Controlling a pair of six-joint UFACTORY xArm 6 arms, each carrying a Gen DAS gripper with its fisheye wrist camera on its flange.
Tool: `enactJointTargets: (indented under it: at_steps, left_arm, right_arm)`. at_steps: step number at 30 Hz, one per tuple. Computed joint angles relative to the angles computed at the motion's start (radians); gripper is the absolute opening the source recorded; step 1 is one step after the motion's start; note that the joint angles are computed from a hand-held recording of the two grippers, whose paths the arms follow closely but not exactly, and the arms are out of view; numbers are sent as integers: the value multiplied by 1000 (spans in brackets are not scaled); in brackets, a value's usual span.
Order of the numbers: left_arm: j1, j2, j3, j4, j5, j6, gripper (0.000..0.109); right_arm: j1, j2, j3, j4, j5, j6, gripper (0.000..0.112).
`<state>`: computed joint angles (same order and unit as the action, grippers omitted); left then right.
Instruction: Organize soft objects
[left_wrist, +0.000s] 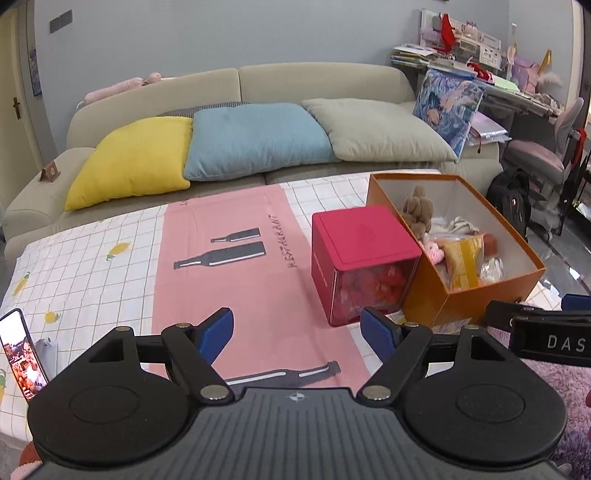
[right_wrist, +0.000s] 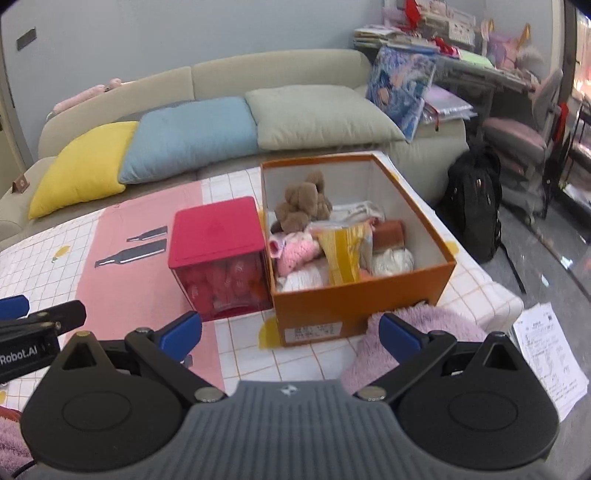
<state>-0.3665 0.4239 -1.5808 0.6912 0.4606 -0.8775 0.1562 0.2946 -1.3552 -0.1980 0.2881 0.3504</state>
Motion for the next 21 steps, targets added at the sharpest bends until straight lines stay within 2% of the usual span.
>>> enactJointTargets:
  at_steps: [17,21]
  left_arm:
    - [-8,9,-11,0,12,0,92]
    - [-8,10,-12,-2,13,-3,92]
  right_arm:
    - [7,-13,12,-114,-31,50,100]
    - [8,-13,11,-100,-32,40,100]
